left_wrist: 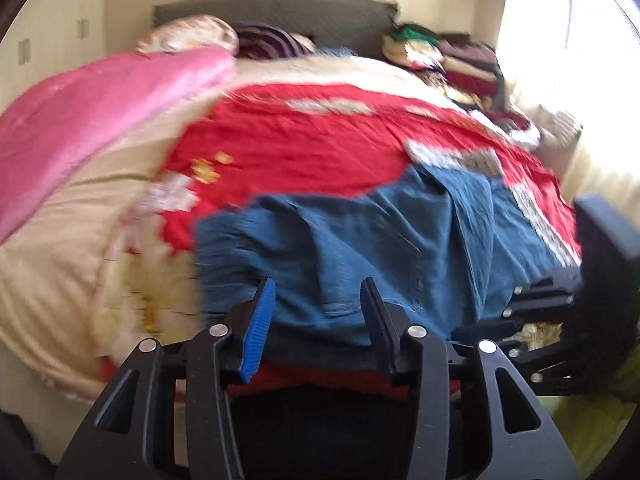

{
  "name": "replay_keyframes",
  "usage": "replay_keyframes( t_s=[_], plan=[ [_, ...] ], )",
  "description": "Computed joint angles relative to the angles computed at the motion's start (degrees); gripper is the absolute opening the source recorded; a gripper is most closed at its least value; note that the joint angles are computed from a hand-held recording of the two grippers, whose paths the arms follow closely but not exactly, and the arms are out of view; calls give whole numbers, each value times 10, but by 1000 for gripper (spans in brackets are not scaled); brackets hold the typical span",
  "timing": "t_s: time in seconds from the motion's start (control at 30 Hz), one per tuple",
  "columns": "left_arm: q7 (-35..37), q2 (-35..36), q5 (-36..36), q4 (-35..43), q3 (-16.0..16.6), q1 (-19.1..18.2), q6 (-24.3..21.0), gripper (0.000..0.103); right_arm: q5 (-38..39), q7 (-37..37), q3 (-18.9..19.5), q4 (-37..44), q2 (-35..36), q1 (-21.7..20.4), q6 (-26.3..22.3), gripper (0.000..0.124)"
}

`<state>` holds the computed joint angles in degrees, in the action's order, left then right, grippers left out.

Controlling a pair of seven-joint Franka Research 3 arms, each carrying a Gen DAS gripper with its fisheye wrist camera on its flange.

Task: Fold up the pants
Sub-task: 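Lift the waistband and fold it over toward the lace-trimmed hems with both grippers, then open both grippers to release the folded waistband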

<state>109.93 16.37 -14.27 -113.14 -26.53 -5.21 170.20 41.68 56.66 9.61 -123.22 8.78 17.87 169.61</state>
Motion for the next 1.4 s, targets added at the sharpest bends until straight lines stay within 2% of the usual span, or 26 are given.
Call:
replay_keyframes(
  t_s=[0.07,0.1,0.2,0.33,0.4,0.47,0.5,0.53,0.67,0.77,0.83,0.93,1.0,1.07,1.13,1.17,1.2,1.3,1.4],
  plan=[
    [-63,28,68,26,58,-53,-28,43,14,-10,3,-6,-8,-3,4,10],
    [-83,41,91,36,72,-65,-39,42,24,-18,5,-9,-14,-3,11,12],
    [-83,52,96,36,52,-45,-34,42,30,-12,1,-16,-21,3,45,20],
    [-77,54,91,30,29,-23,-26,42,-42,62,-22,-7,-7,16,58,26],
    [-75,53,90,24,23,-17,-20,42,-90,109,-36,6,8,24,43,29],
    [-76,55,92,26,21,-15,-20,42,-173,184,-66,23,26,42,4,36],
    [-74,55,89,26,16,-11,-19,42,-234,244,-93,36,40,60,-29,37],
    [-70,57,84,26,9,-5,-21,42,-257,273,-99,44,51,62,-46,37],
    [-78,47,81,17,9,-4,-8,42,-213,244,-46,26,37,15,-15,38],
    [-69,31,54,1,-16,20,9,43,-151,203,-19,-7,1,-13,31,44],
    [-68,13,40,-15,-23,29,29,53,-160,226,-34,-28,-18,-6,58,49],
    [-76,-14,39,-34,-20,27,55,58,-225,310,-74,-58,-44,6,89,52],
    [-65,-25,26,-41,-38,41,65,62,-333,421,-117,-79,-59,19,106,54],
    [-52,-30,17,-42,-52,47,67,67,-500,585,-168,-98,-74,30,117,58],
    [-41,-29,11,-40,-60,46,66,71,-644,722,-188,-103,-86,16,121,62],
    [-31,-27,3,-37,-70,50,64,72,-668,743,-184,-100,-84,2,124,64],
    [-24,-23,-2,-34,-77,52,62,73,-731,802,-186,-98,-89,-12,121,64],
    [1,-7,-20,-21,-100,57,49,73,-811,870,-173,-85,-94,-50,111,68],
    [27,14,-37,0,-116,53,23,73,-798,854,-158,-72,-90,-75,102,71]
  ],
)
